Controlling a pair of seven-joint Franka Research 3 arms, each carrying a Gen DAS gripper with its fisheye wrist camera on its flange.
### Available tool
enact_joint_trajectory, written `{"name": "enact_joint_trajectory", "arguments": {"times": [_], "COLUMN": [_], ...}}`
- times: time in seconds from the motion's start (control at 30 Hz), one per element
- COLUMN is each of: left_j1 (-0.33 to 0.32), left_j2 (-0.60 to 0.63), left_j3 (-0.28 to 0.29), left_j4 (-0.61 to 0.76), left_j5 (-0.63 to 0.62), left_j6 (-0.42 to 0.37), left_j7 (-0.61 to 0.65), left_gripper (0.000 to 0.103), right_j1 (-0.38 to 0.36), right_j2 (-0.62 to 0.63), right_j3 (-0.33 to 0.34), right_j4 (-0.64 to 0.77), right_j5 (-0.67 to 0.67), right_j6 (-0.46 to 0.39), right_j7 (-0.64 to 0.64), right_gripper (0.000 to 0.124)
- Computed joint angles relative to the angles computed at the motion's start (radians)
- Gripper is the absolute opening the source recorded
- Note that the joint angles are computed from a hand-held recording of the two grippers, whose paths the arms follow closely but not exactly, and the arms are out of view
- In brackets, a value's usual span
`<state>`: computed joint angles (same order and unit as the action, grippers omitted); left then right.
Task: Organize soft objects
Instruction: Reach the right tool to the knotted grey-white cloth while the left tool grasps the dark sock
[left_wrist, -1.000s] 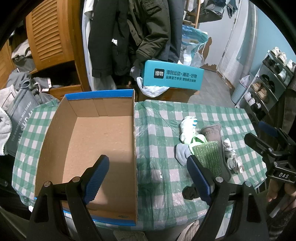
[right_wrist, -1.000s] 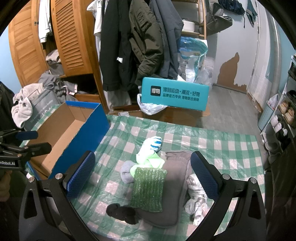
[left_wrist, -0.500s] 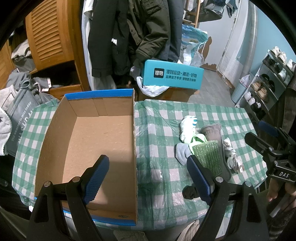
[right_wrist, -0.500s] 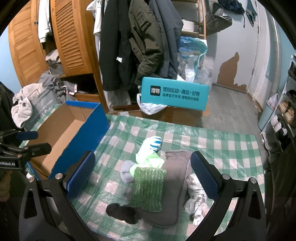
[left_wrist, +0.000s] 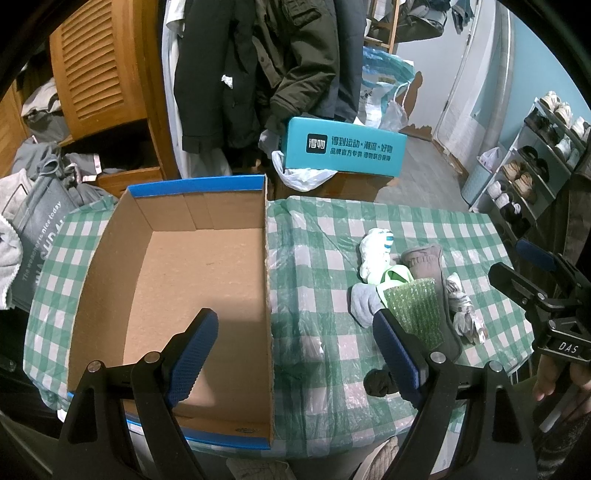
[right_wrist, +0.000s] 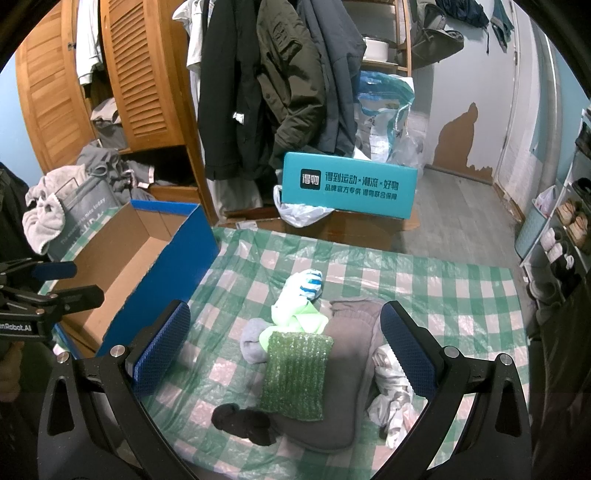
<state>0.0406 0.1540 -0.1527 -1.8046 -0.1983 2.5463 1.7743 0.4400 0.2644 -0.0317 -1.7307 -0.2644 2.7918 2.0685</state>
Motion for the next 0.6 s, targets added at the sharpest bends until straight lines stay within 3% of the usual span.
{"name": "enact_joint_trajectory", "arguments": {"times": [0.33,0.6], "left_j1": [-0.015,-0.031], "left_j2": [-0.017,0.033], "left_j3": [-0.004,-0.015], "left_j4": [-0.032,0.028], "left_j5": [0.025,0.027], "left_j6": [-0.017,-0.077], "left_j7": [-0.005,-0.008], "left_gripper": [0.087,0.087], "right_j1": [0.019,-0.028], "right_j2": [-0.024,-0.061], "right_j3": [-0.024,-0.015], "right_j4": [-0.068,-0.118], "right_j5": [-0.055,-0.054], "right_j6": [0.029,0.001], "right_j7": [0.069,0.093], "right_gripper": [0.101,0.101]}}
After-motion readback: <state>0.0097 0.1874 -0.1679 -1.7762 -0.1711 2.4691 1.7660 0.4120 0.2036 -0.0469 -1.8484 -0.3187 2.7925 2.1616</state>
